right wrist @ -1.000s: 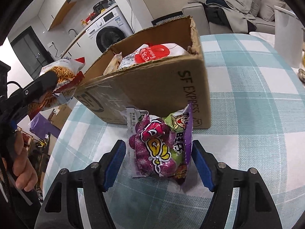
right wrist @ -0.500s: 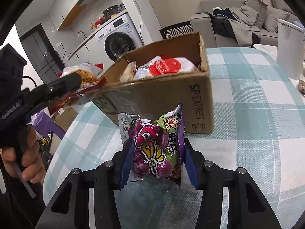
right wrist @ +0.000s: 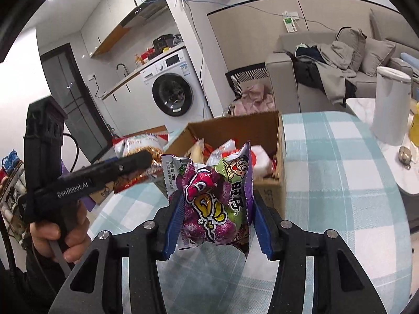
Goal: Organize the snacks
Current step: 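Lift and carry the chip bag and purple candy bag over the box with both grippers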
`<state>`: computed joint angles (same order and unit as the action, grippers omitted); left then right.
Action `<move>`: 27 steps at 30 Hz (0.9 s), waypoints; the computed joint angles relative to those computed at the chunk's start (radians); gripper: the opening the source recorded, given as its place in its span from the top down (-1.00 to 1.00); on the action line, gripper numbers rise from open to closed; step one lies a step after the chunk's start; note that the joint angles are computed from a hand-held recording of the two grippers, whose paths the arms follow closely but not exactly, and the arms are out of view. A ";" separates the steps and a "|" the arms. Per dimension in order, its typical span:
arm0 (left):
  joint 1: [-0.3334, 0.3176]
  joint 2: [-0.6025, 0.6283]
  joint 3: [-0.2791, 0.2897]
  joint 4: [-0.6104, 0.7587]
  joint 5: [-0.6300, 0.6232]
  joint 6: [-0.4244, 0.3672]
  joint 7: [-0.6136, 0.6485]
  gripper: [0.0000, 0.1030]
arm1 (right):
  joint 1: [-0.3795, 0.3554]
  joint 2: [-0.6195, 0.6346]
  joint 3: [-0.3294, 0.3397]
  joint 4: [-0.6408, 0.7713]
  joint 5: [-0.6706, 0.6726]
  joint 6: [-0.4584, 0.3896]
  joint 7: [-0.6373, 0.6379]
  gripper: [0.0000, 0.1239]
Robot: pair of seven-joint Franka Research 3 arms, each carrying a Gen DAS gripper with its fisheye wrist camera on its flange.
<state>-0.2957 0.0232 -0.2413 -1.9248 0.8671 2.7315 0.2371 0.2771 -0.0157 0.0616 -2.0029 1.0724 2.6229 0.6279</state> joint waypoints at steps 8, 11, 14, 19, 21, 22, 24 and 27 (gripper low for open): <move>-0.003 0.020 0.006 0.036 0.003 -0.012 0.012 -0.01 | 0.006 0.041 0.015 0.073 -0.038 0.062 0.055 0.19; -0.004 0.033 0.011 0.050 0.009 -0.008 0.013 -0.01 | 0.007 0.063 0.023 0.100 -0.058 0.083 0.081 0.19; -0.005 0.053 0.018 0.073 0.008 -0.011 0.020 -0.01 | 0.008 0.085 0.032 0.126 -0.077 0.106 0.112 0.19; -0.011 0.089 0.035 0.112 0.004 -0.021 0.030 -0.01 | 0.010 0.121 0.047 0.161 -0.105 0.151 0.157 0.19; -0.015 0.106 0.041 0.130 0.007 -0.032 0.038 -0.01 | 0.010 0.137 0.051 0.178 -0.128 0.162 0.188 0.19; -0.017 0.114 0.045 0.139 0.010 -0.038 0.041 -0.01 | 0.011 0.148 0.054 0.187 -0.142 0.173 0.206 0.19; -0.023 0.133 0.052 0.160 0.017 -0.052 0.045 -0.01 | 0.010 0.164 0.058 0.201 -0.168 0.184 0.238 0.19; -0.029 0.159 0.062 0.187 0.016 -0.057 0.058 -0.01 | 0.011 0.192 0.066 0.223 -0.207 0.212 0.291 0.19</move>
